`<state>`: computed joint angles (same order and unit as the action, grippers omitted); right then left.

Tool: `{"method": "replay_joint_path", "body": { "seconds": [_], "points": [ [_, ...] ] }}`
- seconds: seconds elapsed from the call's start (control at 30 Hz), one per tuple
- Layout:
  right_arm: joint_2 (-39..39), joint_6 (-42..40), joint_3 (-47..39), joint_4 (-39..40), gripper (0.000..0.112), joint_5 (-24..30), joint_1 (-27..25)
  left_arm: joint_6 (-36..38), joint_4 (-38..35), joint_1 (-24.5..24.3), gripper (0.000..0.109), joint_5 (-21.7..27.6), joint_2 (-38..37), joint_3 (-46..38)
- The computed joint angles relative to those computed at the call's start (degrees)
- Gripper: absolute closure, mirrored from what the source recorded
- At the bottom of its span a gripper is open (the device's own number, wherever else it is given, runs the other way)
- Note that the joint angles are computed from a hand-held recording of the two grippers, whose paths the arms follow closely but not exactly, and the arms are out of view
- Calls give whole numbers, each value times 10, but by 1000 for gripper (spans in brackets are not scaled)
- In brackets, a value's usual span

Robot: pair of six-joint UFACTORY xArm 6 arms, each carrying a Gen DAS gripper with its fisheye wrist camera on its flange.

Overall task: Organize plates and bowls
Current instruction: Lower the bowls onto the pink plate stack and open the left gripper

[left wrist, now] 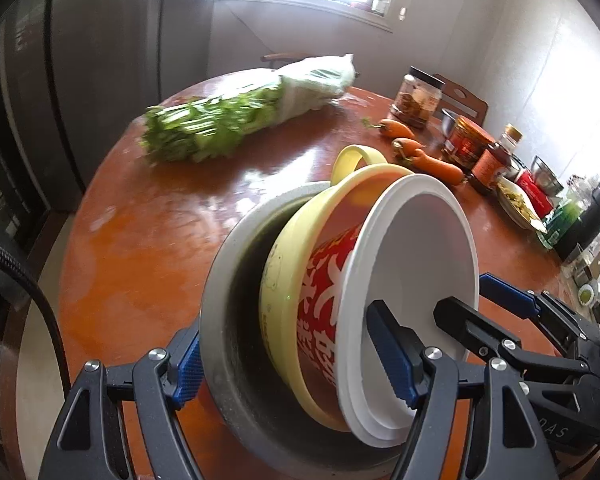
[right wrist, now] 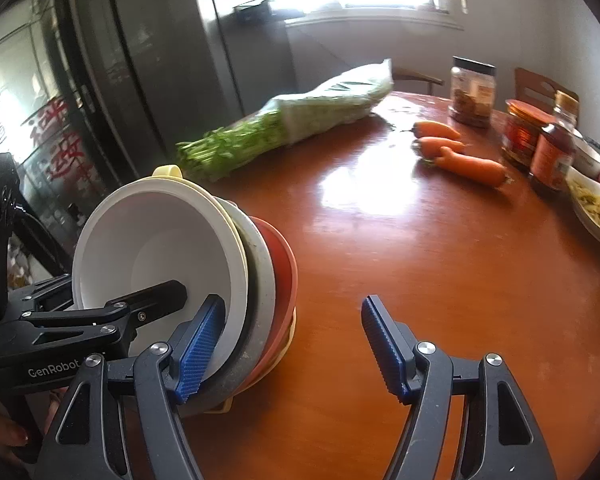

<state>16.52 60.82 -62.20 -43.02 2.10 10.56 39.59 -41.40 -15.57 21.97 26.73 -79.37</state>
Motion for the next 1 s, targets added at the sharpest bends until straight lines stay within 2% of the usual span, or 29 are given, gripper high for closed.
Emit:
{"method": "replay_joint_path", "body": {
  "seconds": [0.13, 0.33, 0.47, 0.57, 0.77, 0.8, 1.0],
  "points": [
    [-13, 41, 16, -42, 40, -6, -19, 6, -8, -12, 36, -3, 6, -6],
    [-13, 38, 20, -40, 40, -11, -24, -4, 1, -18, 35, -26, -2, 8],
    [-21, 142, 12, -152, 40, -11, -27, -36, 36, -14, 35, -71, -21, 38],
    [-41, 227, 14, -245, 40, -4, -26, -8, 3, -9, 34, -84, -42, 58],
    [-99, 337, 48, -373, 36, 22, -8, 94, -99, -19, 31, -126, -113, 134],
    [-109, 345, 57, -384, 36, 30, -3, 139, -145, -24, 31, -131, -129, 149],
    [-162, 383, 111, -429, 35, 57, 18, 289, -312, -49, 27, -169, -186, 211]
  ]
}}
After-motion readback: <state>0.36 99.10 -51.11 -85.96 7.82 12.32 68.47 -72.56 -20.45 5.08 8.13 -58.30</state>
